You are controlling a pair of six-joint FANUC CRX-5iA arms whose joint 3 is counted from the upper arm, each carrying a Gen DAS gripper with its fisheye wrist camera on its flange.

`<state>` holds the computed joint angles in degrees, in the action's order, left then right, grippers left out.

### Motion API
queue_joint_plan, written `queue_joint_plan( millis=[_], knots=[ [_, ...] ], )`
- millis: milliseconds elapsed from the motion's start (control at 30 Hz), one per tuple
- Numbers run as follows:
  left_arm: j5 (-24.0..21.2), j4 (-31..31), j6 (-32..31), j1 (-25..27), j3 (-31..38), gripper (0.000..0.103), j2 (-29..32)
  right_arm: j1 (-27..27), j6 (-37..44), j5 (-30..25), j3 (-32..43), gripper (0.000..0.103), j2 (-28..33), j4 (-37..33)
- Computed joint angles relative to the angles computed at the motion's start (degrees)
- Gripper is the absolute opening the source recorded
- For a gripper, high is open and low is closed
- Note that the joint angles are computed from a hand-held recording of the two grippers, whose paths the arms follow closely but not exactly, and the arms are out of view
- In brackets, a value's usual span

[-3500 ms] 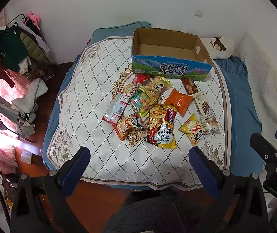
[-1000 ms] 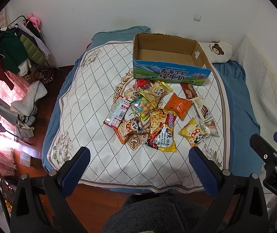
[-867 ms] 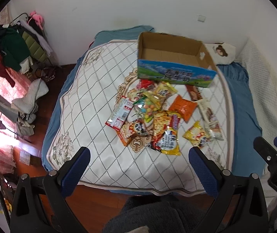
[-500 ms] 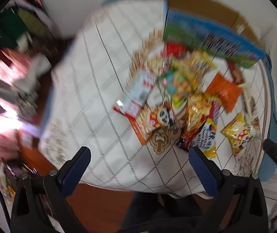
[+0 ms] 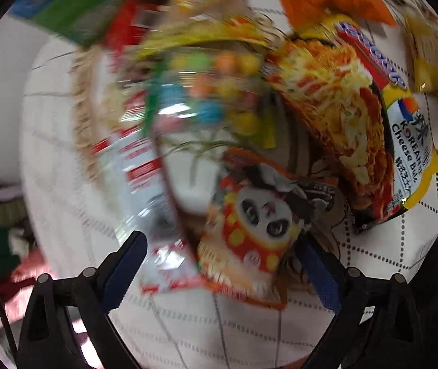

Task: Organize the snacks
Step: 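Grasp the panda bag with the left tool while the right tool grasps the Sedaap noodle pack, then carry both packets into the cardboard box and open both tools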

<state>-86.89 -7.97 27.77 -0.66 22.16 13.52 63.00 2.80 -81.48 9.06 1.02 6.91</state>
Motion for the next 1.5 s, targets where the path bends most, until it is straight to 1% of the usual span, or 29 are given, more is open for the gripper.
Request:
queue_joint_plan(
  millis=[33,67,100,133,167,200,233,300,333,400,467,533,567,667,733,767,800,900,967,1000,1033,1100,1133,1167,1233,1267,1367,1400,1500],
  knots=[
    [-1.0,0.8,0.1,0.2,0.6,0.079,1.0,-0.2,-0.5,0.5,-0.4,0.088,-0.1,-0.2],
    [-1.1,1.2,0.7,0.4,0.8,0.075,1.5,-0.3,-0.8,0.9,-0.6,0.088,-0.1,-0.4],
    [-1.5,2.1,2.6,0.9,1.2,0.073,2.1,-0.5,-0.9,1.0,-0.6,0.088,0.1,-0.7],
    [-2.0,3.0,4.3,1.5,1.7,0.067,2.5,-0.7,-1.0,1.2,-0.7,0.088,0.3,-0.9],
    [-3.6,4.1,6.8,2.2,2.8,0.057,3.3,-0.9,-1.1,1.6,-0.8,0.088,0.5,-1.2],
    [-6.5,4.8,10.9,3.1,5.1,0.054,4.7,-1.1,-1.1,1.8,-0.7,0.088,0.6,-1.5],
    [-9.6,5.2,15.1,3.8,7.3,0.051,6.3,-1.4,-1.0,2.4,-0.7,0.088,0.9,-1.7],
    [-15.9,6.9,25.3,6.4,11.3,0.051,9.6,-2.2,-0.2,3.0,0.0,0.088,1.7,-2.1],
    [-17.4,8.3,28.6,7.5,11.8,0.051,10.3,-2.7,0.4,2.6,1.0,0.088,2.6,-2.5],
    [-18.0,10.6,33.4,9.6,10.9,0.053,10.5,-3.9,2.1,2.5,3.0,0.088,4.9,-3.6],
    [-17.3,11.4,34.1,10.5,9.6,0.053,10.2,-5.0,3.7,1.5,5.0,0.088,7.6,-4.7],
    [-15.3,11.4,33.3,10.8,7.3,0.054,8.9,-6.2,5.4,0.6,7.0,0.089,10.1,-6.1],
    [-13.7,11.1,32.3,11.0,3.6,0.055,7.0,-6.6,5.9,-0.3,8.1,0.090,11.4,-6.5],
    [-9.4,9.8,31.2,10.0,-2.7,0.056,4.0,-7.2,7.7,-2.9,11.0,0.090,14.5,-8.0],
    [-8.7,9.2,30.6,10.0,-3.7,0.056,3.3,-7.7,7.9,-2.7,11.3,0.088,15.0,-9.2],
    [-7.9,9.0,31.8,8.6,-3.3,0.058,4.1,-7.4,8.0,-2.8,10.9,0.087,14.5,-9.4],
    [-7.2,8.9,31.7,8.5,-4.2,0.058,3.6,-7.0,8.4,-3.4,10.8,0.087,14.3,-9.4],
    [-4.8,8.8,32.6,7.2,-6.2,0.064,3.2,-5.7,8.6,-5.5,11.1,0.087,13.8,-11.4],
    [-5.3,8.3,35.2,4.4,-5.9,0.068,2.7,-5.0,7.6,-5.3,10.6,0.087,13.2,-12.2],
    [-4.4,8.0,35.4,4.1,-6.8,0.068,2.2,-4.6,7.1,-5.1,10.2,0.087,13.1,-12.2],
    [-5.0,7.9,36.3,3.2,-6.1,0.068,2.0,-4.3,6.3,-4.5,9.8,0.087,13.0,-11.8],
    [-3.1,7.8,36.8,3.0,-8.0,0.064,0.5,-4.3,5.8,-4.4,10.2,0.088,13.8,-11.2],
    [-3.1,7.4,37.6,2.1,-7.5,0.054,0.0,-4.2,5.4,-4.3,10.3,0.088,14.3,-11.0],
    [-3.5,7.3,39.0,0.7,-7.2,0.052,-0.7,-4.1,5.2,-4.9,11.1,0.090,15.2,-10.8],
    [-3.7,7.7,39.4,0.6,-7.1,0.048,-1.3,-3.4,5.4,-6.0,10.3,0.090,14.9,-10.2],
    [-3.4,7.9,39.7,0.5,-7.7,0.047,-1.9,-3.0,5.4,-6.7,11.0,0.089,15.5,-9.5],
    [-3.3,8.4,40.5,0.9,-9.1,0.047,-3.6,-1.8,5.0,-5.1,10.5,0.088,15.8,-7.5],
    [-3.4,8.6,40.9,1.0,-9.7,0.047,-4.4,-1.1,4.3,-5.4,11.7,0.087,16.6,-7.2],
    [-3.8,10.3,41.0,2.3,-10.9,0.047,-6.6,-0.2,3.0,-4.1,10.8,0.087,14.9,-7.2]
  ],
)
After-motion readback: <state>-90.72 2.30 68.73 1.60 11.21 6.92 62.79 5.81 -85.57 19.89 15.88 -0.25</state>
